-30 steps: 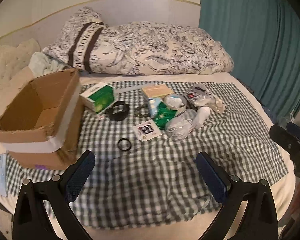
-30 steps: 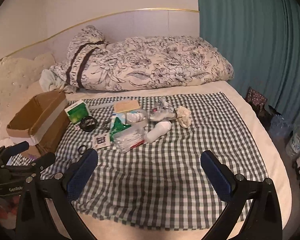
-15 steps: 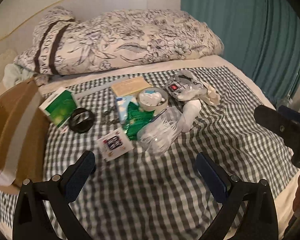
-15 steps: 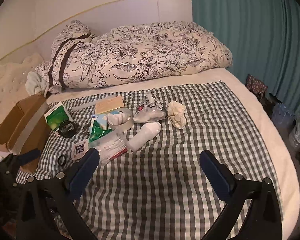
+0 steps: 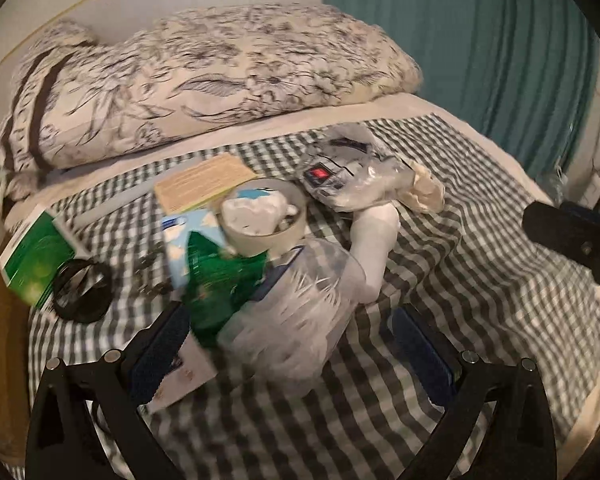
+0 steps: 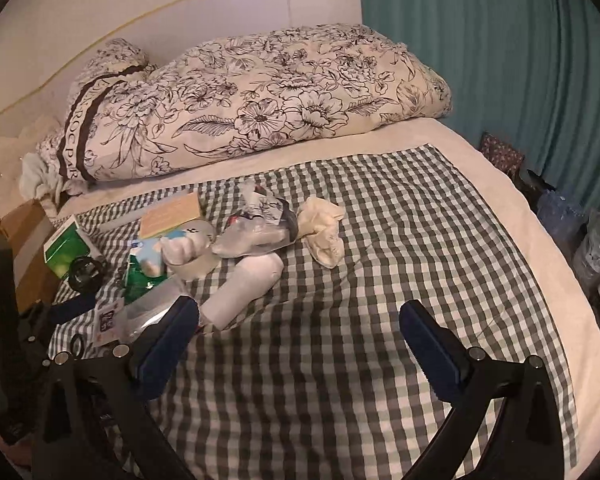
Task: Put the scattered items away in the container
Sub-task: 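Reach the left tool toward the clear cup of cotton swabs, then grasp the clear swab cup with left tool while right tool grasps white roll-on bottle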
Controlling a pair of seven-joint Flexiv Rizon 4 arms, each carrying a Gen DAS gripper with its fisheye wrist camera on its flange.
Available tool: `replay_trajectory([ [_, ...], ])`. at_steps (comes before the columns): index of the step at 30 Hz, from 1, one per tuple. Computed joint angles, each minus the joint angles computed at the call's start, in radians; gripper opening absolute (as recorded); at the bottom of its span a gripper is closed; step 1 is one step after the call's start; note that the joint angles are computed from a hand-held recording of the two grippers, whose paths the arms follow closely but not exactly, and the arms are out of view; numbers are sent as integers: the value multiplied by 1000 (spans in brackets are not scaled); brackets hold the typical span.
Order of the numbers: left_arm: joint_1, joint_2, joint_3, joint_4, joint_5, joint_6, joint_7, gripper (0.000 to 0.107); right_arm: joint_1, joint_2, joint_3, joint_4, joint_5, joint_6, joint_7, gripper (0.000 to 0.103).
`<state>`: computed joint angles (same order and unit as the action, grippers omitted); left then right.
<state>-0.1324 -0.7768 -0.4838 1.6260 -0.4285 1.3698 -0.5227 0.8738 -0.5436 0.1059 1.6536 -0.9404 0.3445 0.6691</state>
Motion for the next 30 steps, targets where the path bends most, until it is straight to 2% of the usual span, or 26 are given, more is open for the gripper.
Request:
replay_trajectory([
  [3, -51, -40, 53, -38, 41, 42, -14, 103, -9, 9, 1, 26, -11, 23, 14, 101],
  [7, -92, -88, 107, -108, 75, -23, -49, 102, -20, 23, 4, 65, -23, 55, 50, 101],
  [9, -106, -99, 126, -121, 89, -26, -60, 100, -26, 26, 9, 79, -19, 64, 63, 101],
  [12, -76, -97, 88, -105, 88, -27, -44, 89, -29, 30, 14, 94, -14, 70, 75, 101],
  [19, -66, -66, 93, -90, 61, -74, -68, 82, -33, 32, 19, 108, -8, 88, 91, 101],
  [25, -37, -8, 76, -8, 37, -10, -82, 79, -37, 9, 11, 77, -12, 117, 70, 101],
  [27, 11, 11, 22, 38, 21, 40, -68, 78, -37, -8, 2, 56, -14, 132, 58, 101],
  [30, 48, 31, -1, 57, 7, 17, -72, 71, -49, -44, -19, 20, -18, 183, 45, 101],
])
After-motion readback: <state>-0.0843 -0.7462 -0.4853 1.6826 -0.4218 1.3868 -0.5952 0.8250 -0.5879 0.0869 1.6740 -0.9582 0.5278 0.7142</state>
